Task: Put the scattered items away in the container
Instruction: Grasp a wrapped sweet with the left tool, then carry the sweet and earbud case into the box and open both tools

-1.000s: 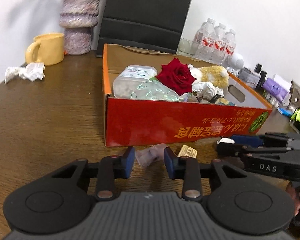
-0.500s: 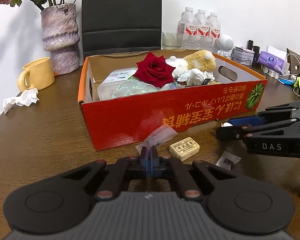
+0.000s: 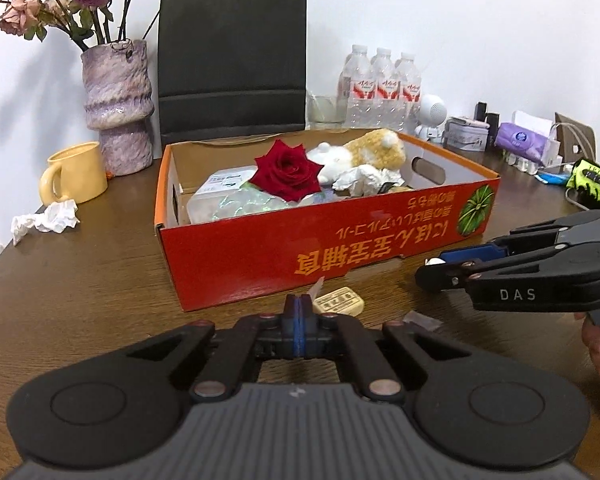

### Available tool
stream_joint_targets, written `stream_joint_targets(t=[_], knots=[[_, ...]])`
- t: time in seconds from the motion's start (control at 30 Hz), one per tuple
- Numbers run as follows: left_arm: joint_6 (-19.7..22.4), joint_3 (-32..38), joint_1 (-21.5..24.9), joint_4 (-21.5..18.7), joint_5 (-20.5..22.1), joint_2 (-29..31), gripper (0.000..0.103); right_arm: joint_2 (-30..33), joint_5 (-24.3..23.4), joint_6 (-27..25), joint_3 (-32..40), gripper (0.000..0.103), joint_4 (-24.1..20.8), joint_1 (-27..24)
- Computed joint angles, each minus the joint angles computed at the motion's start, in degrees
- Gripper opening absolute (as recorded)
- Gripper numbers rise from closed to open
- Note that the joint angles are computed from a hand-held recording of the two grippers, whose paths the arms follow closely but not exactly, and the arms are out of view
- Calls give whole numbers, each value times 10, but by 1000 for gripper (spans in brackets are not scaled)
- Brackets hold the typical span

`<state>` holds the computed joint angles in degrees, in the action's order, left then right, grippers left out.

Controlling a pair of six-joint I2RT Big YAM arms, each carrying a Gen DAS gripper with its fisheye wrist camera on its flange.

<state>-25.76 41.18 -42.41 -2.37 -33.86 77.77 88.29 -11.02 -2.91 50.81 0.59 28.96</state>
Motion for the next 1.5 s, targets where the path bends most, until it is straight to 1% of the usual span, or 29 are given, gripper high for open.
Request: stream_joint_targets(t=[0.1,0.17,0.2,0.23,0.27,0.37,0.43,0.5,0.53,0.57,0.6,0.63,0.67,0.77,0.83,0.93,1.03,1.07,1.17,1.23,1.3,1.37,1.5], knots=[[-7,-2,2,3,3,-1,2,-6,-5,3,-7,27,5,-3],[-14,0,6,-3,10,1,5,-9,-7,5,-9,27,7,-5],[-17,3,8,-9,12,3,9,-10,-7,7,-10,27,7,-6],[-19,6,10,-15,15,6,15,-10,-8,8,-10,27,7,-7],[-21,8,13,-20,20,9,24,-10,-8,9,-10,27,6,-7],[-31,18,21,-32,25,19,32,-10,-10,11,-10,27,5,-9],[-40,24,26,-38,24,25,44,-10,-10,11,-10,27,5,-9],[-40,29,31,-40,28,30,44,-10,-11,10,-10,27,5,-9],[-38,30,31,-42,30,31,40,-9,-11,10,-10,27,5,-9],[-37,35,33,-54,36,34,31,-10,-11,11,-10,27,4,-8],[-33,38,30,-61,29,37,22,-10,-12,11,-10,27,4,-9],[-26,41,26,-67,17,40,19,-10,-12,11,-10,27,5,-9],[-24,41,23,-71,14,39,19,-10,-12,11,-10,27,5,-9],[-30,36,17,-67,7,36,17,-10,-12,12,-11,27,8,-9],[-34,28,12,-55,-3,29,16,-12,-15,15,-13,27,11,-10],[-32,6,-4,-16,-25,1,16,-23,-25,19,-20,27,20,-15],[-18,-11,-25,28,-51,-33,16,-46,-56,31,-29,27,33,-27],[-9,-13,-27,39,-53,-44,16,-54,-68,35,-30,27,37,-31],[29,4,-16,49,-37,-57,16,-64,-86,38,-16,27,41,-39],[57,28,2,46,-27,-55,16,-59,-76,30,4,27,38,-40],[75,56,23,45,-18,-40,16,-42,-61,25,34,27,32,-39],[70,80,46,40,-3,-20,16,-17,-55,31,68,27,22,-39],[22,111,90,44,38,29,16,42,-29,37,131,27,2,-31]])
